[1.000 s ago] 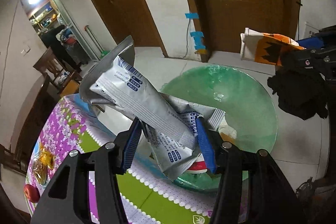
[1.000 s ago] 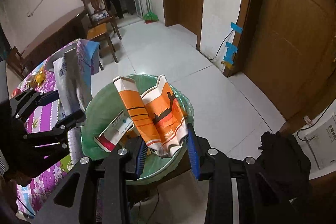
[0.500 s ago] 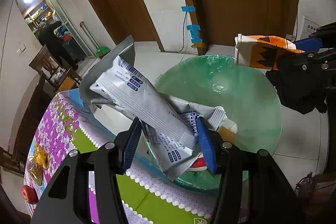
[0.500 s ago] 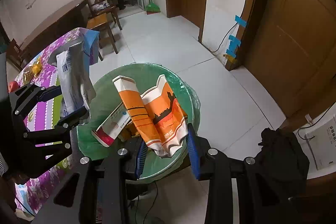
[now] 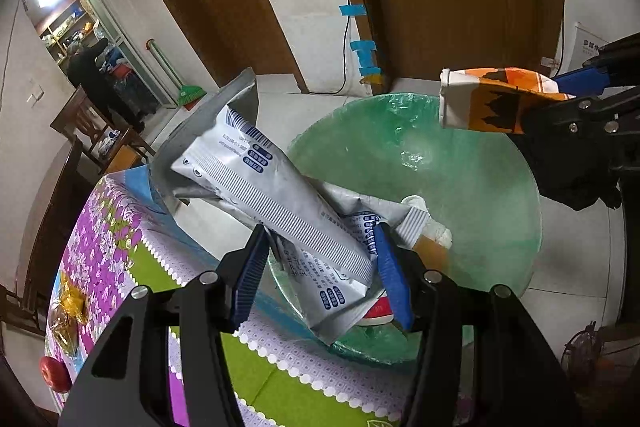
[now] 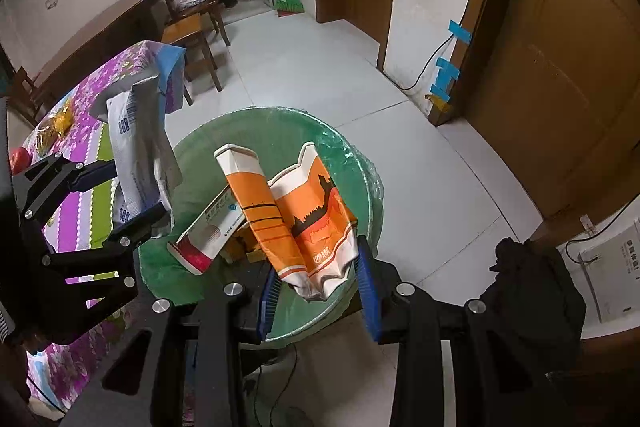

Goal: Collect trash
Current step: 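Open the left gripper to drop the packets while the right gripper drops the carton into the basin, then move both open grippers back over the table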

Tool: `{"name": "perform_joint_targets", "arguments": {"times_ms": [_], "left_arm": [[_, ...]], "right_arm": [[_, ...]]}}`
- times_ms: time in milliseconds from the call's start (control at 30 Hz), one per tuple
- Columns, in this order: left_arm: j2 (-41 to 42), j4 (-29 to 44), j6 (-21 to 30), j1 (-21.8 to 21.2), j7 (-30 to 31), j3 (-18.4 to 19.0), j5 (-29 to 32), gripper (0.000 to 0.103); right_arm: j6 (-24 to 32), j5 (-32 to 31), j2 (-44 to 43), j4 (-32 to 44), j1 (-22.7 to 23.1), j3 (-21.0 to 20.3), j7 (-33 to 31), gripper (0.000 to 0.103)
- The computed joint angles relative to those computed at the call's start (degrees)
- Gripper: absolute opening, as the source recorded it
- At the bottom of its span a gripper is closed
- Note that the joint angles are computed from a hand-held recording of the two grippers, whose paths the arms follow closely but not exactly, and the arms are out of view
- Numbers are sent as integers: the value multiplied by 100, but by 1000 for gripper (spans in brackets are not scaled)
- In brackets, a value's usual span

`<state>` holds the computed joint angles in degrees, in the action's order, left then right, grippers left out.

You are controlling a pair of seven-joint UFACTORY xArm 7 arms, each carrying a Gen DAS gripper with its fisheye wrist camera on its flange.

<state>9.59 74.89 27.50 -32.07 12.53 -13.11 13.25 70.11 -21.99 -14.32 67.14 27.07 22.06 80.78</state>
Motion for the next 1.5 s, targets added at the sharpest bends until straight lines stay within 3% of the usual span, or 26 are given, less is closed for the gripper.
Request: {"name": "perform_joint_targets", "arguments": {"times_ms": [133,167,200,600,967,1100,1233,1333,1467,1500], "left_arm": [[52,49,-26,-44,-178,48,147,60],[73,78,3,-74,-285,80,255,78],[80,82,-6,-88,-363,96,315,87],[41,37,13,-21,-472,82,285,87],[-207,-314,-310,21,-710,96,526,87],[-541,-785,-803,96,-1324,187,868,87],[-968,-1332,-1252,370,-2521,278,1672,87],[-1274,-1684,-1462,726,-3014,247,1740,87],[-1716,-2166,-1665,1317,-3471,208,1777,88],[-1814,-2275,-1697,1383,-3342,244,1599,88]], "right_arm": [[-37,-29,33,-61,-13,-1,100,48],[-37,-37,33,-83,-17,-10,116,49],[-27,-34,36,-91,-16,-15,126,49],[-137,-53,-36,-240,-11,-3,208,49],[61,-241,-56,-190,11,130,426,49],[735,-980,106,52,71,509,920,49],[2010,-2346,645,535,410,1053,1675,54],[3060,-3515,1208,875,837,1408,2165,67],[3930,-4806,1974,1324,1494,1495,2330,70],[4071,-5051,2174,1476,1654,1465,2293,70]]}}
